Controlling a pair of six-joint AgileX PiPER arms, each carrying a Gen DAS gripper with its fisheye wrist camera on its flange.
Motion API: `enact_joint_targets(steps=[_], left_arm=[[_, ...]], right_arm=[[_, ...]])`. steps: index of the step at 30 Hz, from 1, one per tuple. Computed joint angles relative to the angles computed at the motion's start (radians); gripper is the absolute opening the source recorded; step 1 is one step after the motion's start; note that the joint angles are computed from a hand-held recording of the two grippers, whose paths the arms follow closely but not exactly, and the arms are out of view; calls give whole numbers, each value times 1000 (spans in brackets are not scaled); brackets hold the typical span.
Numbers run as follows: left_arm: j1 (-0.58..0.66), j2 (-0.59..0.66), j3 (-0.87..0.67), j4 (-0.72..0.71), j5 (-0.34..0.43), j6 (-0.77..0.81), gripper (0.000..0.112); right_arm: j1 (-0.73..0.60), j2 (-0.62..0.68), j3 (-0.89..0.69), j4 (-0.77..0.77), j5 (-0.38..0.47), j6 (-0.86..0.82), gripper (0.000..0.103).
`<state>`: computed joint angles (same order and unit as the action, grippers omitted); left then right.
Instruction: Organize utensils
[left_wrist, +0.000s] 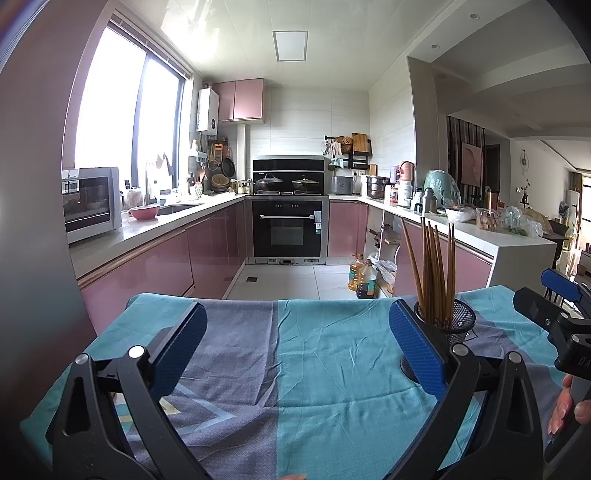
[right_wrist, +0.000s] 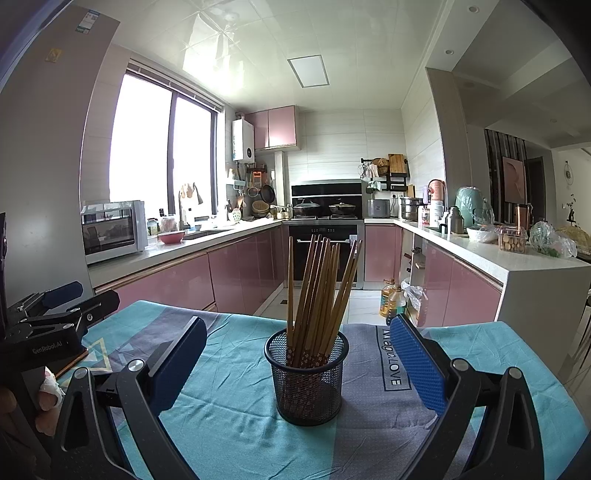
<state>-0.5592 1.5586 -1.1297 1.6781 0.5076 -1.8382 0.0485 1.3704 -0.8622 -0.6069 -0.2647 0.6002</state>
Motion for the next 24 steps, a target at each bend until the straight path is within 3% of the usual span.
enact_joint_targets(steps=[24], left_arm=[[5, 15, 0, 7, -11, -9, 97]], right_arm=[[-1, 0, 0, -8, 2, 11, 96]])
